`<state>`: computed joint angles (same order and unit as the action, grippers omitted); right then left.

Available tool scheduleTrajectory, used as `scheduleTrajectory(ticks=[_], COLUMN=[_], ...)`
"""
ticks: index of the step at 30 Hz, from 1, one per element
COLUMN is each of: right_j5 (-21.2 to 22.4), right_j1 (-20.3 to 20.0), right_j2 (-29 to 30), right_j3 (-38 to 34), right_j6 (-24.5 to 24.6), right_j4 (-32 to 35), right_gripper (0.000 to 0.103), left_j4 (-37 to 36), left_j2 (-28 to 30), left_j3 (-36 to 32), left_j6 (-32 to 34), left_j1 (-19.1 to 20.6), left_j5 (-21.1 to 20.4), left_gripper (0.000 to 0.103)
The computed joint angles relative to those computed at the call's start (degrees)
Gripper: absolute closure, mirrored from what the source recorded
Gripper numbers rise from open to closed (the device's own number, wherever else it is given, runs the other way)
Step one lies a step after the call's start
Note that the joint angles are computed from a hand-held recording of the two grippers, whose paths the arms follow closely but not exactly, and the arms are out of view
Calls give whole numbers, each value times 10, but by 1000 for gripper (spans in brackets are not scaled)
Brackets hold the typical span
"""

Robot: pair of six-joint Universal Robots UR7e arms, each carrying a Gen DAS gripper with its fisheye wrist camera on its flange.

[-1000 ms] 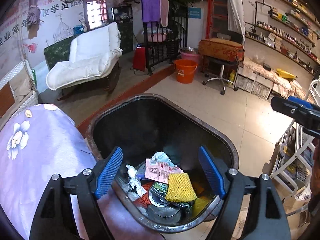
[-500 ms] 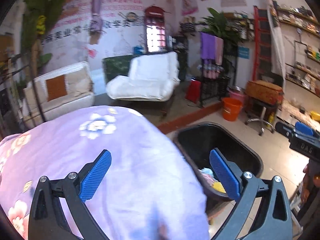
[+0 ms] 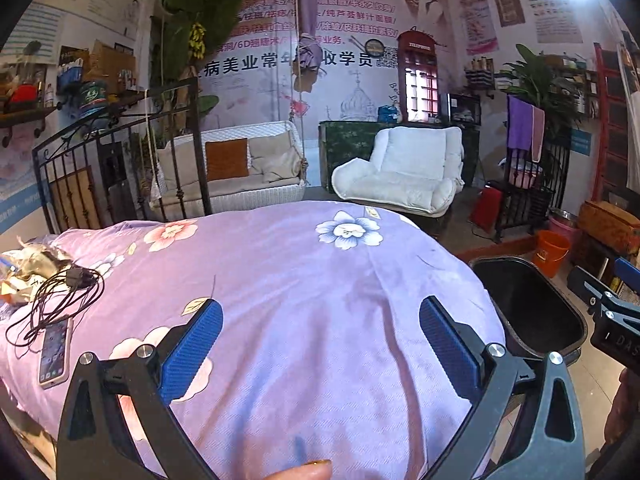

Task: Collect trash

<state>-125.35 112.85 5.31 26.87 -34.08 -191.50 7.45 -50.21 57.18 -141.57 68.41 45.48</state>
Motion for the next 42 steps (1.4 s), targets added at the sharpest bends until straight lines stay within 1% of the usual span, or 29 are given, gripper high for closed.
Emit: scheduleTrajectory(ticks=[2,4,5,8,10,12,15,23,42], right_j5=[-2,7,7,3,4,2,4,5,5], right_j1=[7,11,13,19,22,24,26,26,24], right_j2=[4,-8,-9,-2,-4,-8,-17,-16,-17], right_j3=[5,36,42,41,49,53,70,68,72], right_j6=[-16,-18,-27,-49,-45,-40,-33,-26,-22], right_j4=[-19,-40,-55,-78,-81,-74,-80,-75,-71], right_gripper=[5,5,5,5,5,5,5,5,5], left_j4=[-33,-47,-58,-98,-118,-120,-149,-161,-159], left_j2=[-26,-42,-51,-74,-86,-88,-96,-101,-103], left_j3=[41,64,77,115,135,139,159,169,170], left_j6=[4,0,-2,-4,-7,-12,5,13,15], left_j1=[-2,-4,-5,-9,-12,-16,-19,-20,-20], left_j5=[-11,-14,-15,-19,-15,-12,-7,-6,-5], left_gripper=[5,5,5,5,5,5,5,5,5])
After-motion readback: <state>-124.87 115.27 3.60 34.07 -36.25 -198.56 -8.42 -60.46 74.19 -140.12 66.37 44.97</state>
